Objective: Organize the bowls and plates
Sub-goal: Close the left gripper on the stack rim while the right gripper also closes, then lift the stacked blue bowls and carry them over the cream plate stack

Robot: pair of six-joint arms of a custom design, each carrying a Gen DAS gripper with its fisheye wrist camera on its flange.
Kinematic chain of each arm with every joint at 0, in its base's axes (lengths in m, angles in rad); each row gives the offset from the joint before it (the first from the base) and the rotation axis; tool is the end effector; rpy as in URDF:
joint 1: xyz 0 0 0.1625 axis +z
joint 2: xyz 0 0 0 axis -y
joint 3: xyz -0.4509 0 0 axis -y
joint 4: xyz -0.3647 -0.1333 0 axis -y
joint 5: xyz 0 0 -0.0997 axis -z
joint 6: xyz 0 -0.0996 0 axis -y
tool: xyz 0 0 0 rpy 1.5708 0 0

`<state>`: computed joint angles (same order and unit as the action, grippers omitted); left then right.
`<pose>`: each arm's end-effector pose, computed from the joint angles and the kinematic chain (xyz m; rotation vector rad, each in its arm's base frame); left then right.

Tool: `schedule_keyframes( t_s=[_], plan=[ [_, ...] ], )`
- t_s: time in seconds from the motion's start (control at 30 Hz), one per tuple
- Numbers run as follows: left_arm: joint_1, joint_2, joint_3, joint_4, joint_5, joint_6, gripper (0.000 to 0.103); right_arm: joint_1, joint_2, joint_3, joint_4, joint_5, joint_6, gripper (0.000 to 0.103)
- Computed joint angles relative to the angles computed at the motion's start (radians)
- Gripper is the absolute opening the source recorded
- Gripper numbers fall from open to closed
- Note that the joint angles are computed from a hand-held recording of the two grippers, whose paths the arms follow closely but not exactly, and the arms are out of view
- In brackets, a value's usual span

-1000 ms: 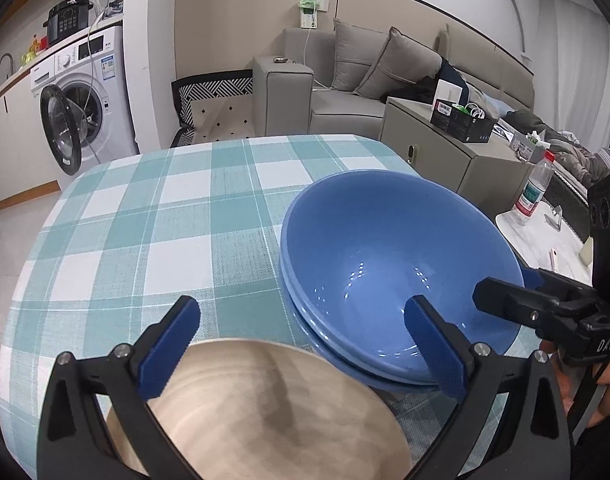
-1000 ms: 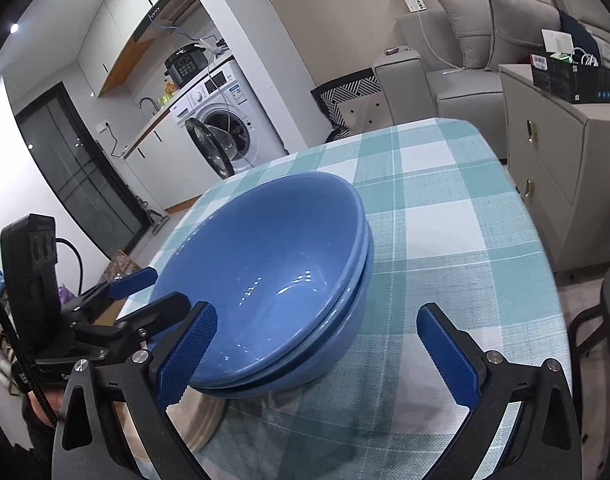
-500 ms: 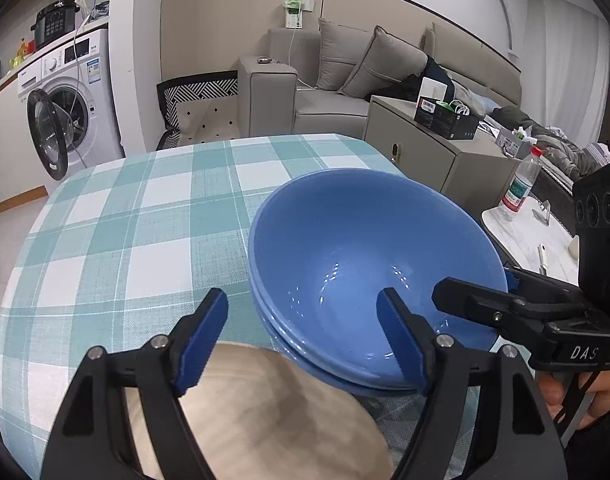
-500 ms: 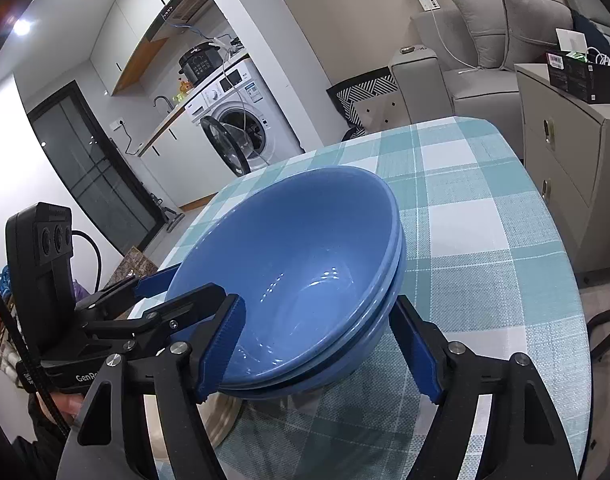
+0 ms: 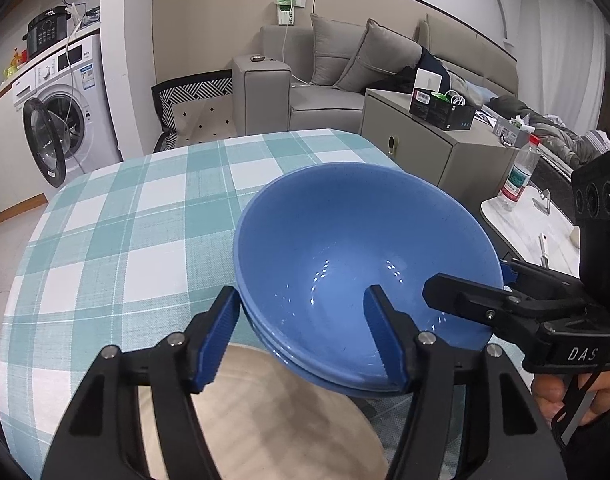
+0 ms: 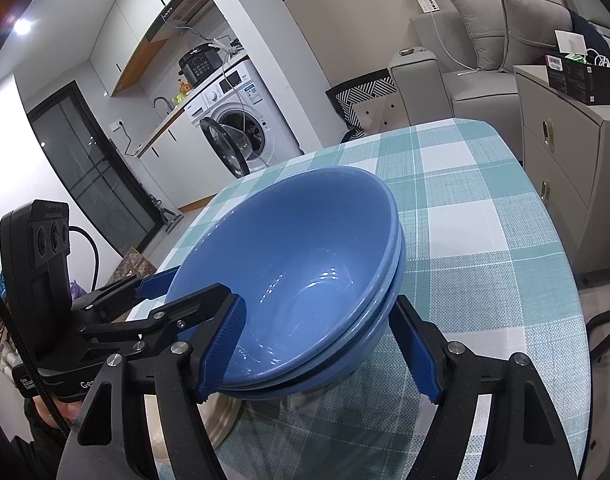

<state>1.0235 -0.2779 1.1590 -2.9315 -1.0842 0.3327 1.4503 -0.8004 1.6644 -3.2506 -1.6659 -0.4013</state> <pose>-0.2600 -0.7723 -0.0272 0.9736 2.4421 -0.7077 0.0398 -0.7013 0.2134 0.3160 -2.6242 1.0709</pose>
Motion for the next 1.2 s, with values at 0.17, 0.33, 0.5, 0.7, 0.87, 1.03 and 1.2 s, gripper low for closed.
schedule_keyframes(
  t_s=[0.17,0.33,0.5,0.7,0.87,1.03,1.2],
  plan=[
    [0.005,0.008,-0.017,0.032,0.002,-0.023,0.065,-0.001,-0.002,0.0,0.003,0.003,0.002,0.076],
    [0.004,0.009,-0.017,0.035,0.005,-0.025,0.065,-0.001,-0.002,0.0,0.002,0.003,0.0,0.076],
    [0.003,0.009,-0.014,0.03,0.007,-0.024,0.064,-0.001,-0.002,0.0,0.0,0.001,-0.002,0.076],
    [0.002,0.008,-0.014,0.033,0.009,-0.026,0.064,-0.001,-0.001,-0.003,-0.001,-0.004,-0.013,0.076],
    [-0.001,0.008,-0.012,0.03,0.02,-0.025,0.062,0.002,-0.002,0.002,-0.018,-0.009,-0.024,0.076],
    [-0.001,0.007,-0.011,0.023,0.024,-0.028,0.06,0.004,-0.002,0.004,-0.026,-0.018,-0.034,0.073],
    [-0.005,0.005,-0.005,0.005,0.031,-0.016,0.059,0.004,-0.002,0.007,-0.035,-0.018,-0.04,0.071]
  ],
)
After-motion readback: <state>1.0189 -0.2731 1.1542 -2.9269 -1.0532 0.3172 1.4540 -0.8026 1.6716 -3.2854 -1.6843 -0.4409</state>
